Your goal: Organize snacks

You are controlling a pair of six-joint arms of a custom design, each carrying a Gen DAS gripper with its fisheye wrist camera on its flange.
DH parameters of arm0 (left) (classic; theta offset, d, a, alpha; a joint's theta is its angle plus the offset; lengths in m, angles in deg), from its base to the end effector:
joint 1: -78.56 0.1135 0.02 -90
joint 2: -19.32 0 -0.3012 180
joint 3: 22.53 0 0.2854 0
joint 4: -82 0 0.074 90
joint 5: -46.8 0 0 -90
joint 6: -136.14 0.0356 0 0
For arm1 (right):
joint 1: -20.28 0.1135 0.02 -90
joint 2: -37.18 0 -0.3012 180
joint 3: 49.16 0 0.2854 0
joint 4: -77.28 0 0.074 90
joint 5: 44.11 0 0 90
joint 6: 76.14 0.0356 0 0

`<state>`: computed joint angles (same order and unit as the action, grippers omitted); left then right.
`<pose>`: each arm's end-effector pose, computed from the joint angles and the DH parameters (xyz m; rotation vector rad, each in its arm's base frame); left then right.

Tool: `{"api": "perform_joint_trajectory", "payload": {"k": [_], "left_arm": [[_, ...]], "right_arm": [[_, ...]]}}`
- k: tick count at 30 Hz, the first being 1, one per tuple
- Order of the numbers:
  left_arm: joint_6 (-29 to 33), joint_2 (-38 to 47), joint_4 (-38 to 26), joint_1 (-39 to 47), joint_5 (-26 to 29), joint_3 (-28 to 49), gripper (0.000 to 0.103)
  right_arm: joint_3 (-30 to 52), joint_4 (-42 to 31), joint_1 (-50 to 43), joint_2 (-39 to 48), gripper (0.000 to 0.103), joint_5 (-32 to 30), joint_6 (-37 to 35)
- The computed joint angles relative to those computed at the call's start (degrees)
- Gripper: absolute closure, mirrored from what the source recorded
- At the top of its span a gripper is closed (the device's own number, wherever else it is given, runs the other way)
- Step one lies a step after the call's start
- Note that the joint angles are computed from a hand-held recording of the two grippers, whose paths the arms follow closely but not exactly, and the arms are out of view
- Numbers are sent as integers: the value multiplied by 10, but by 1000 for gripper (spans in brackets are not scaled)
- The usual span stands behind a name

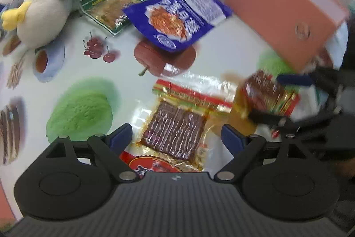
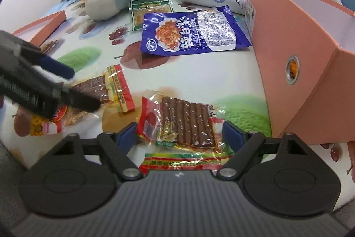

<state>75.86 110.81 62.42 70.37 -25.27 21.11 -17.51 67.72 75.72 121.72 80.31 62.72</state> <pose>0.2565 -0.0480 0.1034 0.9508 2.5085 -0.3156 0.1365 0.1626 0.0941 0.0439 2.3907 0.0084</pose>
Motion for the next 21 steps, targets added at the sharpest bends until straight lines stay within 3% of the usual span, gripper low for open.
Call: {"api": "perform_joint_trajectory", "payload": {"k": [3, 9, 21], "left_arm": [[22, 4, 27, -15, -23, -14, 12], [23, 13, 26, -4, -10, -10, 12], [-48, -22, 51, -22, -18, -41, 39]], "right_arm": [[-5, 2, -6, -10, 34, -11, -19], [-5, -9, -16, -25, 46, -27, -32], [-10, -20, -18, -56, 49, -38, -13]]}}
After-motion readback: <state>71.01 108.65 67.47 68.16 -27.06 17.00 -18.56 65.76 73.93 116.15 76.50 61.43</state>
